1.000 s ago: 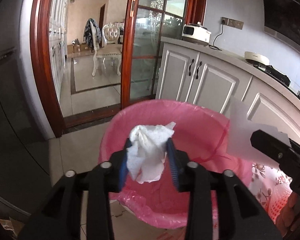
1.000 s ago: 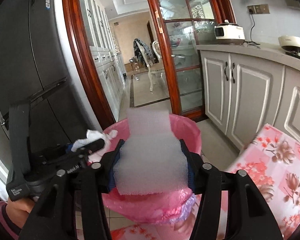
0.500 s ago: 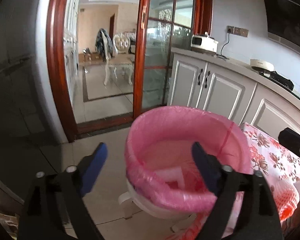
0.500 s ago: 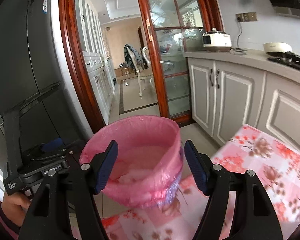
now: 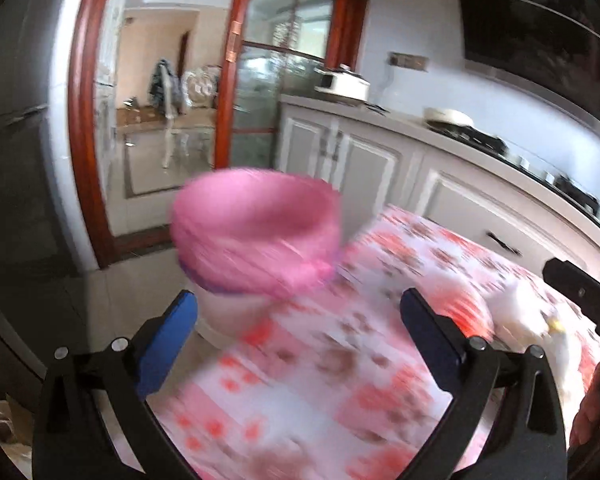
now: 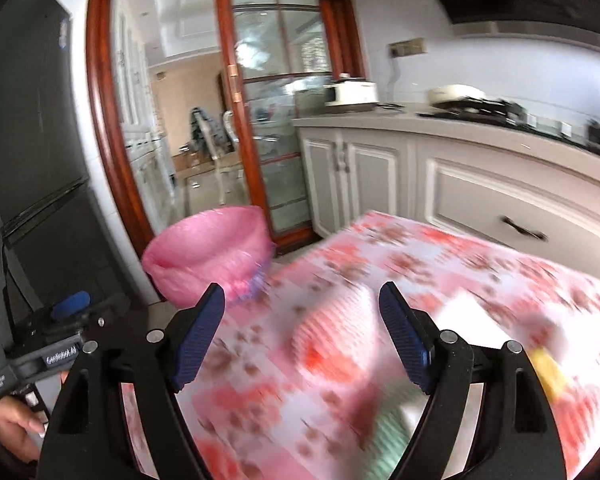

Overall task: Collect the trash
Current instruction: 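Grasp the orange fruit net with the right tool while the left grasps the white bag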

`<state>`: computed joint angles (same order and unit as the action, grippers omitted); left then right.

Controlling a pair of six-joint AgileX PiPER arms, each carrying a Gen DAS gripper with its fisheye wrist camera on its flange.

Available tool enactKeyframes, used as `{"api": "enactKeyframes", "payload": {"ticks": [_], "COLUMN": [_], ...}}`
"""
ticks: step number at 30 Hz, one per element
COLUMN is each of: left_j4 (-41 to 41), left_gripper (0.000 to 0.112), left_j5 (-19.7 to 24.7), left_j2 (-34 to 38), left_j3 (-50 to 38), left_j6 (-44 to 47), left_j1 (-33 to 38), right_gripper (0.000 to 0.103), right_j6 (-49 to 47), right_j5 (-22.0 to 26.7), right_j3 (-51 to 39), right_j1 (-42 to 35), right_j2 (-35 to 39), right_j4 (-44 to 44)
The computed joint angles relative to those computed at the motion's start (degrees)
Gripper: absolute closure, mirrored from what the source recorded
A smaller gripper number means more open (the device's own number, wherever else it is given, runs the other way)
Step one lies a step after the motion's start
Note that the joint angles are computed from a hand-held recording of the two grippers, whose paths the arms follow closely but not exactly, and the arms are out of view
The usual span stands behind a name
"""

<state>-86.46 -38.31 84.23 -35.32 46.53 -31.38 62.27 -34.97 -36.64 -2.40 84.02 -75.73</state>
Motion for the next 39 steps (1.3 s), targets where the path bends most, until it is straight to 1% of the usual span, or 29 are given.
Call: {"api": "enactKeyframes", "payload": {"ticks": [2,4,5,6,8,11,14,15,17,19,23,26,29,32,34,35,37,38,39], "left_j4": [-1.7,-4.1,-4.6,-5.1,-4.8,-5.9,-5.8,-5.9,-5.8,-6.2,-6.4,-6.2,-6.6,-6.5,-7.0,-7.4,-9.2,-9.9,-10.7], "left_gripper": [0.014,0.014,0.014,0.014,0.014,0.014,0.014,0.014,0.014,0.014,0.014,0.014,0.014,0.014,0.014,0.014,0.014,0.014,0.014], "left_j5": [-0.8,-2.6,-2.6,-2.4,-2.1,-2.0,-3.3,-3.1,-2.5,-2.0,-1.5,0.2,1.6,1.2,1.3,1.6,2.3,2.9,3.7], "left_j2": [2.3,6.3,8.0,9.9,11.9,14.9,16.9,17.5,18.6,19.3,21.2,22.2,23.6,25.1,26.8,27.6,29.6,30.4,31.3], "left_j3": [-1.5,-4.0,-5.4,-6.7,-7.8,-11.0,-12.9,-13.9,-15.7,-17.4,-20.2,-21.3,-23.4,-26.2,-29.3,-30.7,-34.0,-35.5,-37.1], "left_j6": [0.0,1.0,1.4,1.4,0.4,1.7,1.1,1.3,1.4,3.5,6.0,6.6,8.3,9.7,11.9,12.9,15.9,17.0,18.0], "left_j1": [-4.6,-10.3,-11.5,-13.4,-15.7,-18.4,-21.0,-21.1,-21.6,-21.3,-21.5,-21.2,-20.6,-20.6,-20.5,-20.3,-20.0,-19.8,-19.5], "right_gripper": [0.027,0.027,0.027,0.027,0.027,0.026,0.023,0.023,0.022,0.018,0.018,0.018,0.018,0.018,0.019,0.022,0.045,0.05,0.063], "right_j6": [-1.6,-3.5,-3.9,-5.3,-7.9,-9.7,-11.9,-12.5,-13.3,-13.8,-12.2,-12.8,-11.9,-10.7,-9.7,-9.4,-8.0,-9.1,-9.8], "right_j5": [-3.0,-6.4,-7.5,-9.4,-11.6,-13.8,-12.6,-12.0,-9.3,-7.5,-4.8,-2.8,-0.2,2.6,2.9,2.5,0.6,0.8,0.9], "right_j3": [3.0,5.7,6.6,7.7,8.9,8.4,6.8,6.4,5.1,4.1,1.8,0.1,-1.5,-3.0,-3.4,-3.6,-4.1,-4.0,-3.8], "right_j1": [-6.4,-13.7,-16.6,-21.3,-27.9,-36.8,-41.4,-42.1,-42.2,-41.8,-40.3,-38.8,-37.2,-36.0,-36.3,-36.7,-38.1,-38.2,-38.2], "right_j2": [-1.6,-2.4,-2.7,-2.5,-1.8,1.6,4.9,5.9,7.9,9.4,12.7,15.3,17.3,19.6,21.1,21.8,22.4,22.2,21.9], "right_j4": [-1.1,-2.6,-3.5,-4.5,-5.3,-6.6,-5.0,-4.3,-2.0,0.2,1.4,3.0,3.7,3.3,2.0,1.3,-1.2,-0.9,-1.0]}}
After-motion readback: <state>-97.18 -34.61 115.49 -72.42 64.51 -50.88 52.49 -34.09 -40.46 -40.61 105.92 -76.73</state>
